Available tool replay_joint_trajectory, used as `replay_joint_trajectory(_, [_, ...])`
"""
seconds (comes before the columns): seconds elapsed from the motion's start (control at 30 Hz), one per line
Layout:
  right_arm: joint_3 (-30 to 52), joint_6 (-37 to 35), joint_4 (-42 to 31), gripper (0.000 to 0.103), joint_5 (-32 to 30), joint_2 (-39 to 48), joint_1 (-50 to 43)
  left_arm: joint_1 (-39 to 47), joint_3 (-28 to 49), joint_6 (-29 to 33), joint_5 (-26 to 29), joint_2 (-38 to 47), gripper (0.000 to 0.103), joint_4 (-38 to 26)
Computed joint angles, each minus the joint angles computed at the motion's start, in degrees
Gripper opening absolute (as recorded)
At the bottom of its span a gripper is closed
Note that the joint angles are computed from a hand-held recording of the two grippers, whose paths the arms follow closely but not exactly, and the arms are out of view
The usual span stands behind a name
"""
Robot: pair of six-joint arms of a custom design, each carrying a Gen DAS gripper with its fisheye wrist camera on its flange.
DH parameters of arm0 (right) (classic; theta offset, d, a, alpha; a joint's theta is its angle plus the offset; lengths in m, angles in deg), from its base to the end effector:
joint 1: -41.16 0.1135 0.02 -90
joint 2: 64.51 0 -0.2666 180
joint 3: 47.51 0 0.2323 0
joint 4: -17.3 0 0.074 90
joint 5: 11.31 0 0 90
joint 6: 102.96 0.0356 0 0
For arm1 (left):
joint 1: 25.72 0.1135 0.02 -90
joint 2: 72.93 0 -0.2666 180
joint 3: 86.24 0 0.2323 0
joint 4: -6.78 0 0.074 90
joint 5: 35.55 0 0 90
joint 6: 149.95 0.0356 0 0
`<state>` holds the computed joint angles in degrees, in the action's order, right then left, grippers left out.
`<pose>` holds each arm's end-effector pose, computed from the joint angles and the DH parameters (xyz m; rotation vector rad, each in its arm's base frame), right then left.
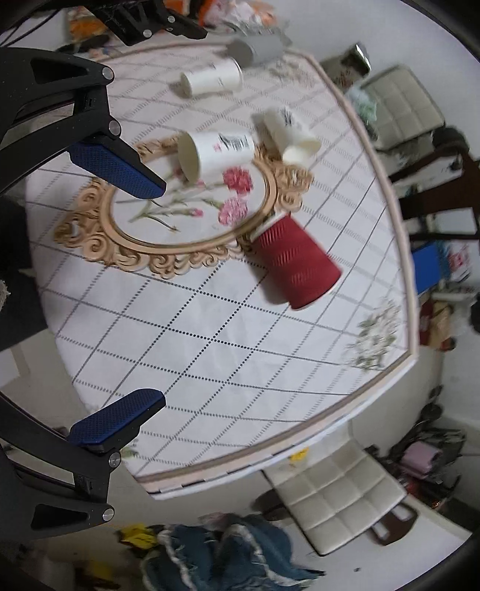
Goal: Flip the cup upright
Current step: 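Reach the left gripper to the lying white bird-print cup and grasp it, then lift the bird-print cup with the left gripper and rotate it rim-up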
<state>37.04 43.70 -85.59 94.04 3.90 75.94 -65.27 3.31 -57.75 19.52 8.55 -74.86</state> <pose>0.1296 0.0785 0.3178 0.5618 2.8479 -0.2142 0.1978 -0.1369 0.3108 0.8178 2.4765 0.6561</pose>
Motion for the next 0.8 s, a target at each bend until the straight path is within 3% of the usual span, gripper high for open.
replay_joint_trajectory(0.13, [-6.8, -4.9, 9.0, 0.103, -3.3, 4.0, -9.7, 6.5, -2.0, 16.3, 4.2, 8.4, 0.096, 12.8])
replay_joint_trajectory(0.33, [-10.1, -8.3, 18.2, 0.103, -5.3, 12.5, -19.1, 10.5, 3.5, 30.1, 9.6, 22.2, 0.07, 21.5])
replay_joint_trajectory(0.47, [-10.1, -9.2, 21.5, 0.103, -4.7, 17.2, -21.6, 10.8, 6.7, 35.7, 12.2, 28.2, 0.069, 23.6])
replay_joint_trajectory(0.7, [-11.1, -11.1, 24.9, 0.103, -5.6, 22.1, -24.6, 9.3, 8.2, 39.2, 15.1, 34.2, 0.068, 26.2])
replay_joint_trajectory(0.73, [-11.2, -11.2, 25.2, 0.103, -5.7, 22.5, -24.9, 9.3, 8.8, 39.1, 15.6, 35.0, 0.058, 26.0])
replay_joint_trajectory(0.8, [-11.3, -11.6, 25.3, 0.103, -5.6, 22.9, -25.2, 9.3, 9.0, 38.9, 15.8, 35.5, 0.057, 26.6])
